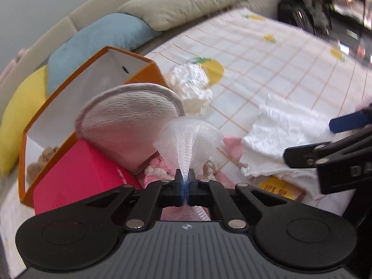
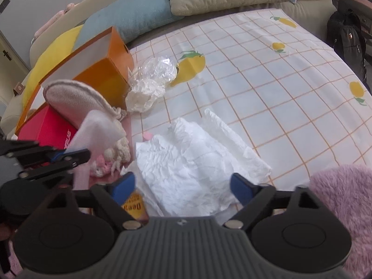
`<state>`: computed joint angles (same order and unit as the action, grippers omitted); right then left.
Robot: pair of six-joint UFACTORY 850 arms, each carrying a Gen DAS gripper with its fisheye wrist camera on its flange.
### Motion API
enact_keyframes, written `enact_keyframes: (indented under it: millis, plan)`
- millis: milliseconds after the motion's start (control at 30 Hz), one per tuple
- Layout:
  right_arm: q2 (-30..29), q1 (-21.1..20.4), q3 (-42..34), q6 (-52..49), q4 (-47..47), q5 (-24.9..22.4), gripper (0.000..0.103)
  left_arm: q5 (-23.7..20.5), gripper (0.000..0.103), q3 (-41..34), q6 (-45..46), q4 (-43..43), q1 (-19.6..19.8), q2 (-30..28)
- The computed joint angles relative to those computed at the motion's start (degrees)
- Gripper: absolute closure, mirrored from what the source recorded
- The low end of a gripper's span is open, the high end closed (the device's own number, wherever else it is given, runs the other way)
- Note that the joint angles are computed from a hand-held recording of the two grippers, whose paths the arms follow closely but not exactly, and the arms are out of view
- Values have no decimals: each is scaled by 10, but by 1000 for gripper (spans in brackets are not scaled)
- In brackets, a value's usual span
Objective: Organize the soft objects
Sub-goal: 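Grasp the white cloth with the right gripper while the left grasps the white mesh pouf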
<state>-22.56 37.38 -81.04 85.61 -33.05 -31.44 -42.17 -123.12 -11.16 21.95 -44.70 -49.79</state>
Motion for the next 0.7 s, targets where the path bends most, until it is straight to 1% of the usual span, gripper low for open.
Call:
enact_keyframes:
  millis: [67, 100, 200, 267, 333, 367, 400, 467, 533, 567, 633, 667, 700]
  plan:
    - [-7, -4, -8, -18, -7, -5, 3, 11, 101, 17, -20, -16, 5, 18]
    - [-13, -9, -14, -53, 10, -6, 3, 17, 101, 26, -28, -23, 7, 27]
    - [-36, -25, -35, -177, 85, -13, 3, 29, 101, 44, -45, -44, 11, 45]
    - [-41, -35, -35, -241, 149, 3, 3, 32, 101, 54, -50, -51, 12, 53]
    - [-41, -38, -31, -245, 169, 6, 3, 33, 101, 58, -53, -54, 11, 53]
    - [-36, -41, -23, -245, 179, 16, 7, 30, 101, 54, -51, -61, 12, 49]
    - [-31, -45, -13, -248, 197, 30, 19, 29, 101, 55, -49, -68, 12, 48]
    - [-24, -55, 1, -252, 240, 45, 34, 32, 101, 66, -47, -77, 11, 53]
    - [-15, -58, 14, -223, 235, 56, 52, 35, 101, 74, -47, -80, 11, 57]
    - [-11, -59, 19, -218, 240, 61, 66, 39, 101, 81, -47, -80, 11, 63]
    - [-2, -63, 32, -213, 264, 81, 67, 43, 101, 89, -48, -79, 10, 68]
    - [2, -62, 36, -193, 254, 83, 67, 45, 101, 92, -49, -77, 10, 71]
    - [7, -59, 39, -167, 230, 82, 69, 47, 101, 96, -52, -75, 10, 74]
